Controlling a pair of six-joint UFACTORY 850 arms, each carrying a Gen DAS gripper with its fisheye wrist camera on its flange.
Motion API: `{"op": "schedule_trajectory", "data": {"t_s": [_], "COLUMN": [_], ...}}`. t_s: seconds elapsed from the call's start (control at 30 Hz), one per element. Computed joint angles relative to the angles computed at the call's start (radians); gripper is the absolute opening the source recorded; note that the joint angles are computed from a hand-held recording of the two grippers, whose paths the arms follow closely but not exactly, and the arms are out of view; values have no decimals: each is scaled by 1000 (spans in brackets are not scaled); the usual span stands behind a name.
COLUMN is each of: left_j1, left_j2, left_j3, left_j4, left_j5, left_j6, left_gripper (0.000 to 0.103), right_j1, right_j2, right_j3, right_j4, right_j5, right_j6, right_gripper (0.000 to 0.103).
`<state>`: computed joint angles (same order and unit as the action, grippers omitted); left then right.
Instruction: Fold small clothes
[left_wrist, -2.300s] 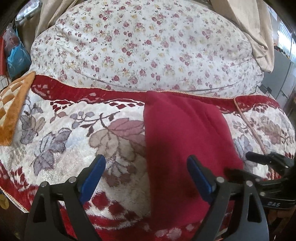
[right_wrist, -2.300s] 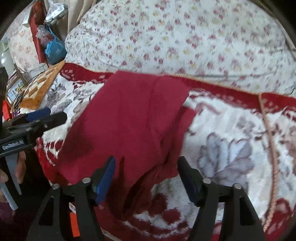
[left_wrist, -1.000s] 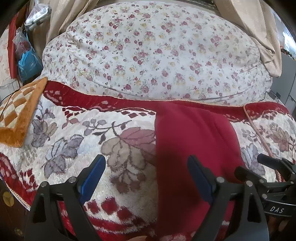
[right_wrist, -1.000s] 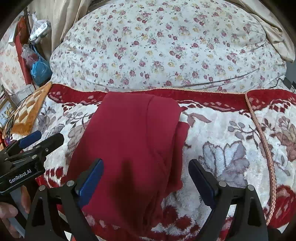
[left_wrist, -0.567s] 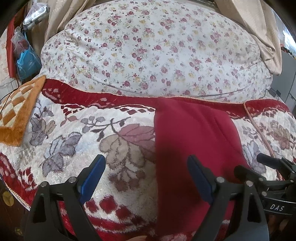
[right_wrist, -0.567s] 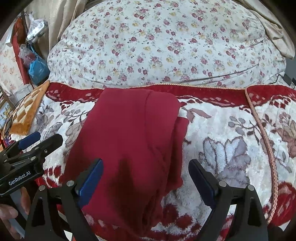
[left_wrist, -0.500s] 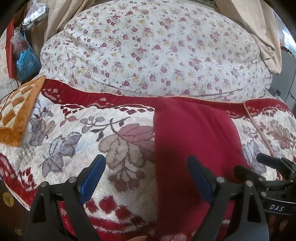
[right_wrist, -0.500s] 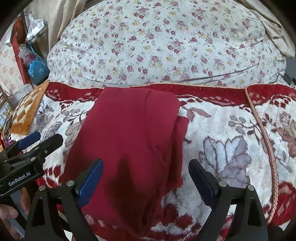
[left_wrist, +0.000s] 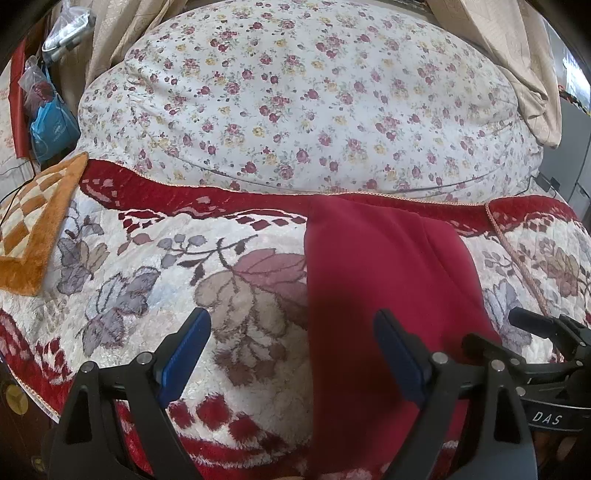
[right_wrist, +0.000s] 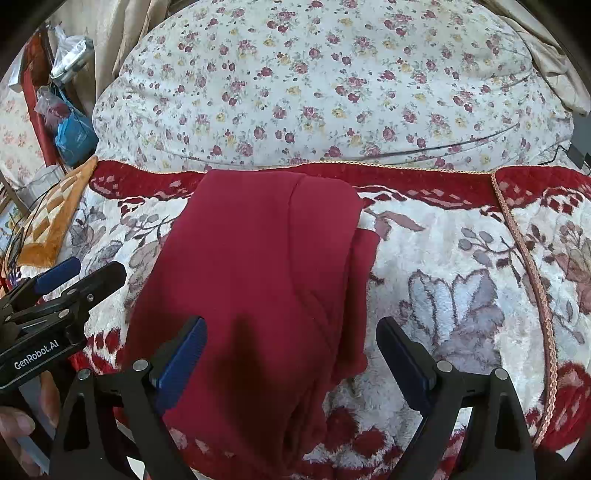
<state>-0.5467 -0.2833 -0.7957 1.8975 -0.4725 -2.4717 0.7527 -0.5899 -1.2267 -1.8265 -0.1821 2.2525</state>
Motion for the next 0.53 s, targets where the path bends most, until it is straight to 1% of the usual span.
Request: {"op": "schedule_trajectory", "data": {"t_s": [0.23, 0.4, 0.53], "left_j1": [12, 11, 35], "left_j2": [-10, -9, -28], "left_j3": [-10, -6, -15], "left_j4": [13, 21, 56], "left_j5": [20, 15, 33], "left_j6": [-5, -12, -45], "left_gripper": [89, 89, 89], "right_j1": [-1, -4, -12], "right_j2": [-11, -18, -24], "right_j3": [-10, -14, -19], "right_j4": [53, 74, 109], "right_j5": [7, 6, 5], "right_j6": [-50, -63, -98], "right_gripper": [95, 96, 96]}}
